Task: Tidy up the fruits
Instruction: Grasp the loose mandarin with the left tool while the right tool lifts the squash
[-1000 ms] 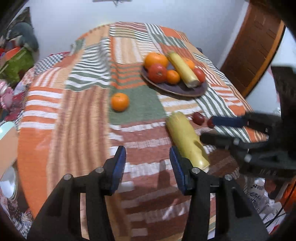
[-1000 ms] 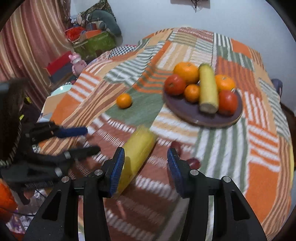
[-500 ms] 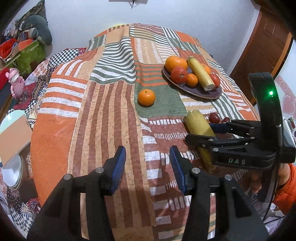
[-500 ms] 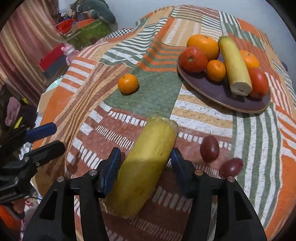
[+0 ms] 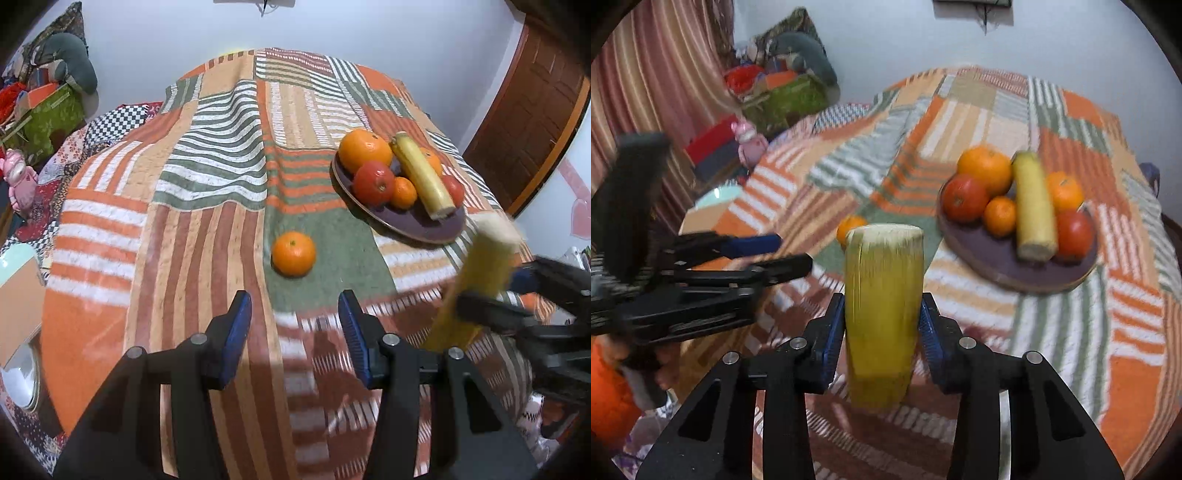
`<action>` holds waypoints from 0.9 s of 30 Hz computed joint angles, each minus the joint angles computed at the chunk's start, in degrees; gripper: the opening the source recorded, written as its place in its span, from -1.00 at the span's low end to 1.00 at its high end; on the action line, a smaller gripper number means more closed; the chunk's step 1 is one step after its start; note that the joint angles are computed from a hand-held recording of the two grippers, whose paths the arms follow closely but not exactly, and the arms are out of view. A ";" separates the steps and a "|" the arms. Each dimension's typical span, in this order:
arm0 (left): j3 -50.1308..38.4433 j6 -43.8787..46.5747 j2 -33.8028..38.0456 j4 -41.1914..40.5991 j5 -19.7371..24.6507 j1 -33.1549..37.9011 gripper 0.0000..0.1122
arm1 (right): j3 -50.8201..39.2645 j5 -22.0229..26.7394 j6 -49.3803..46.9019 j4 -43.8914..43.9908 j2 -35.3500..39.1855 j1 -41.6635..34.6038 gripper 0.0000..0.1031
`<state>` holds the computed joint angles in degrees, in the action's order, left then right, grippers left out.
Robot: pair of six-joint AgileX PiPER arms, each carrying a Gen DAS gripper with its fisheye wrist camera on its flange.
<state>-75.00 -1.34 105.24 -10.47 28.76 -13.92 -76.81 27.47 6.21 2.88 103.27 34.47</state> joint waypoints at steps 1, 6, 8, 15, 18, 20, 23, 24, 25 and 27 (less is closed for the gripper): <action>-2.50 -1.02 2.25 1.17 0.97 0.04 -0.13 | -0.18 -0.09 0.23 -0.68 -0.42 -0.40 -0.30; -9.00 -1.23 8.03 2.22 2.98 0.15 -0.13 | -1.47 -0.76 0.38 -1.59 -1.37 -3.80 -0.30; -11.30 -2.24 9.92 4.03 3.48 -0.24 -0.13 | -1.51 -1.18 0.51 -1.62 -1.81 -5.48 -0.30; -16.38 -0.62 13.92 4.42 4.57 -0.62 -0.30 | 0.61 -1.90 5.09 -6.27 -4.38 -10.78 -0.30; -17.55 -0.83 14.87 5.26 4.64 -1.05 -0.37 | 1.97 -1.75 6.82 -8.29 -5.60 -12.64 -0.30; -17.98 -0.65 15.00 5.79 4.50 -1.38 -0.38 | 2.53 -1.74 7.35 -9.03 -6.03 -14.00 -0.30; -19.11 0.01 15.00 5.14 4.97 -1.97 -0.38 | 2.90 -1.98 5.75 -7.05 -6.18 -15.98 -0.30; -19.61 0.18 15.03 4.87 5.15 -2.23 -0.38 | 2.78 -2.11 5.23 -6.19 -5.95 -16.43 -0.30; -20.27 0.19 15.10 4.62 5.36 -2.59 -0.38 | 2.58 -2.23 4.70 -5.45 -5.62 -16.91 -0.30; -22.02 0.60 15.39 3.66 5.92 -3.54 -0.38 | 1.53 -2.38 3.48 -4.56 -4.48 -17.52 -0.30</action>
